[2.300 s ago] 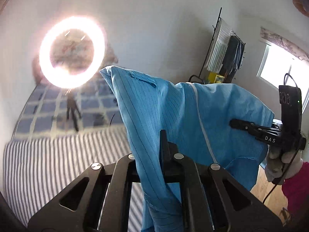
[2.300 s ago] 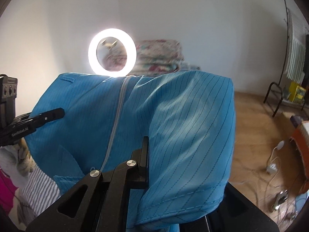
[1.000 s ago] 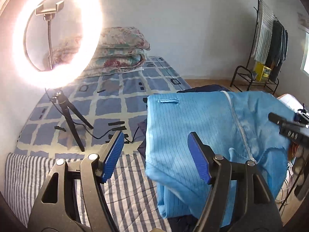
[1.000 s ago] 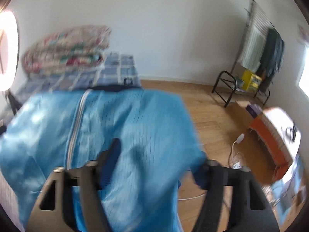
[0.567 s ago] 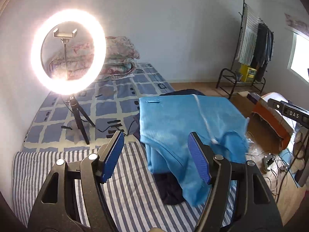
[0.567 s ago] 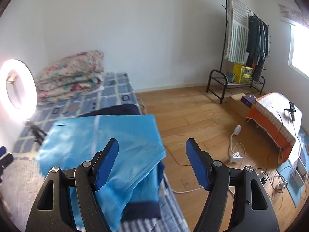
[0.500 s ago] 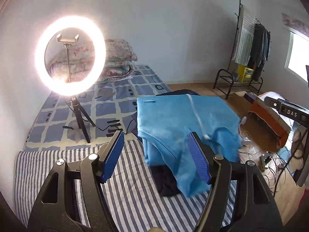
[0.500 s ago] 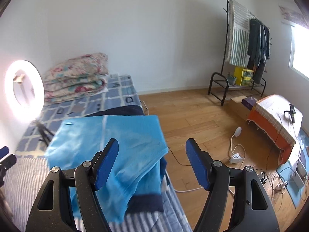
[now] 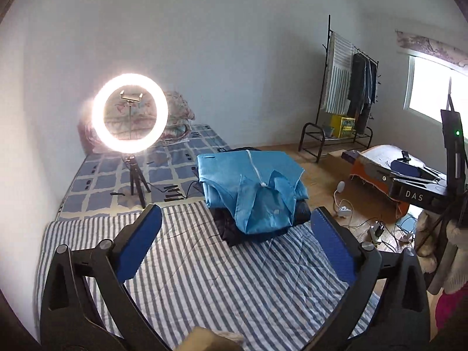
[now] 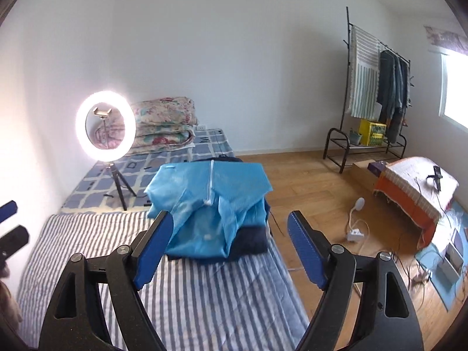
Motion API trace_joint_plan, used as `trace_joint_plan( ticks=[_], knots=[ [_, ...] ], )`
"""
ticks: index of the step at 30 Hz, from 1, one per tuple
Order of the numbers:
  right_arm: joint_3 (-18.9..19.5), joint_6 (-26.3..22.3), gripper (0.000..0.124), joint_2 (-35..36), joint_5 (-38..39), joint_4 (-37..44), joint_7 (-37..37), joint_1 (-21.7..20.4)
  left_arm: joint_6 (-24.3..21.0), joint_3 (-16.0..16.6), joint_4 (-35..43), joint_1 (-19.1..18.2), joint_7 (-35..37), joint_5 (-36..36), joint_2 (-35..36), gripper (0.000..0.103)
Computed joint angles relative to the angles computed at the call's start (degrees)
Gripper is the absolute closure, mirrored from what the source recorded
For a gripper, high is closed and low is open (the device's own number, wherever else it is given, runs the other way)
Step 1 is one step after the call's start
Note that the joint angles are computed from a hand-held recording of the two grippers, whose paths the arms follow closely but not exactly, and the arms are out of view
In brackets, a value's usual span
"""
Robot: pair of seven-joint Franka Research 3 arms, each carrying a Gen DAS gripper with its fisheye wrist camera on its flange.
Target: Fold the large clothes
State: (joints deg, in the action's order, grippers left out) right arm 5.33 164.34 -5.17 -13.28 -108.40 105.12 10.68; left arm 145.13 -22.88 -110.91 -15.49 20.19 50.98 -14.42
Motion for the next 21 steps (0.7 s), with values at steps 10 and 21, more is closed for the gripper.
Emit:
trace_joint_plan(
  ticks=[10, 21],
  knots=[
    [6.7, 6.6, 0.039, -11.2, -4.8, -16.3, 9.7, -7.2, -2.6, -3.1, -10.5, -1.4, -1.2, -2.8, -10.3, 0.000],
    [13.0, 8.0, 0.037, -16.9, -3.2, -24.5, 11.5, -12.9, -2.4, -5.6, -15.7, -1.6, -2.8, -4.6, -14.8, 0.000]
  ],
)
